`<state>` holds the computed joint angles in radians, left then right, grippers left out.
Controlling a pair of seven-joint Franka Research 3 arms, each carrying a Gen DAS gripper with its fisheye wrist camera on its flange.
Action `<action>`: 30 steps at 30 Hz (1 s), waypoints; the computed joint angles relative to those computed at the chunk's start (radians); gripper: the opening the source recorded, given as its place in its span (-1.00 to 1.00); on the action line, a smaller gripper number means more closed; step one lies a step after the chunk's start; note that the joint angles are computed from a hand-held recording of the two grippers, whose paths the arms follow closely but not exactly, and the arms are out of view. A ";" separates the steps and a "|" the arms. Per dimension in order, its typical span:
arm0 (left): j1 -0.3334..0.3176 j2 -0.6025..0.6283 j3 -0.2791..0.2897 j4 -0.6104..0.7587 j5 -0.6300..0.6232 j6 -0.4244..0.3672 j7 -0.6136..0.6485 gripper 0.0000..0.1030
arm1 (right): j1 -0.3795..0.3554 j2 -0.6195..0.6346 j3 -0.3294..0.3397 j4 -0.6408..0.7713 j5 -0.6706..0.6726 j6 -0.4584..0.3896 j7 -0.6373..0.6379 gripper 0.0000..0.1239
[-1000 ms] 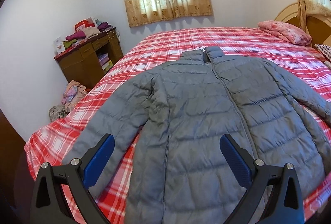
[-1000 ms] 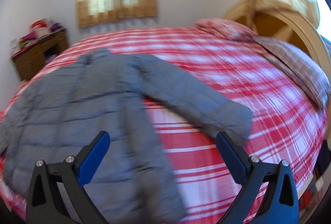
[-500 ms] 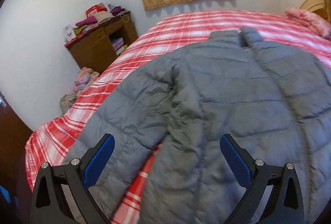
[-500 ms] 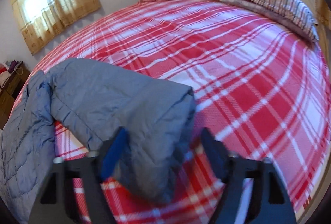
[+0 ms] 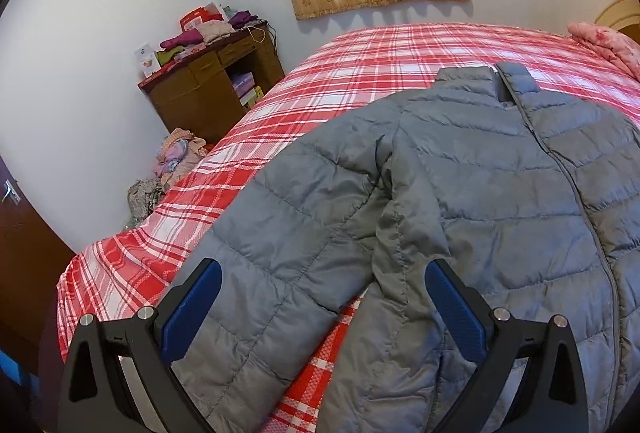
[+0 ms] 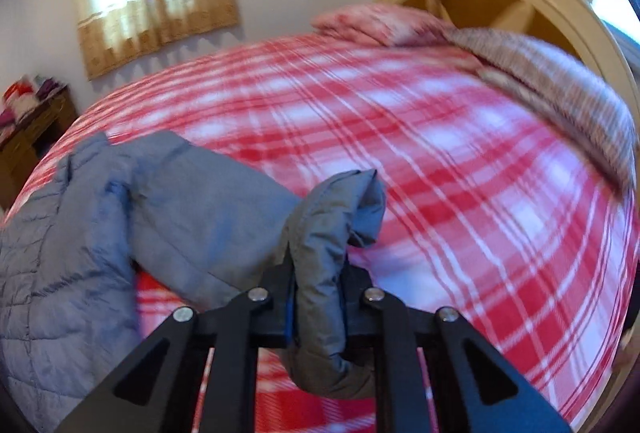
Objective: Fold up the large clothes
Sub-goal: 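Carry the held sleeve across the jacket body with the right tool and release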
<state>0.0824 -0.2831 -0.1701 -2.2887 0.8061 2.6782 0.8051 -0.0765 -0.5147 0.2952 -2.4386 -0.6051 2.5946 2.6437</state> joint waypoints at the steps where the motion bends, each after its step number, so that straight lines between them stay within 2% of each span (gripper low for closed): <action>1: -0.001 -0.001 0.003 -0.002 -0.004 0.005 0.002 0.98 | -0.002 0.020 0.014 0.025 -0.014 -0.002 -0.003 -0.72; 5: 0.014 -0.002 0.007 -0.002 0.013 0.023 -0.010 0.98 | 0.024 0.147 0.068 0.167 -0.114 -0.022 -0.009 -0.73; 11: 0.036 0.004 0.019 0.000 0.016 0.046 -0.012 0.98 | 0.117 0.365 0.089 0.373 -0.230 -0.050 -0.052 -0.74; 22: 0.066 0.022 0.026 0.000 0.054 0.045 -0.035 0.98 | 0.326 0.676 0.039 0.622 -0.381 -0.113 -0.135 -0.74; 30: 0.062 0.022 0.027 -0.003 0.064 0.022 -0.034 0.98 | 0.440 0.729 -0.030 0.640 -0.368 -0.082 -0.194 -0.71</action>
<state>0.1441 -0.2611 -0.1431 -2.2918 0.8701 2.7004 0.7713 0.3633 0.2141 0.2651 -1.7990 -0.9732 2.5129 2.4494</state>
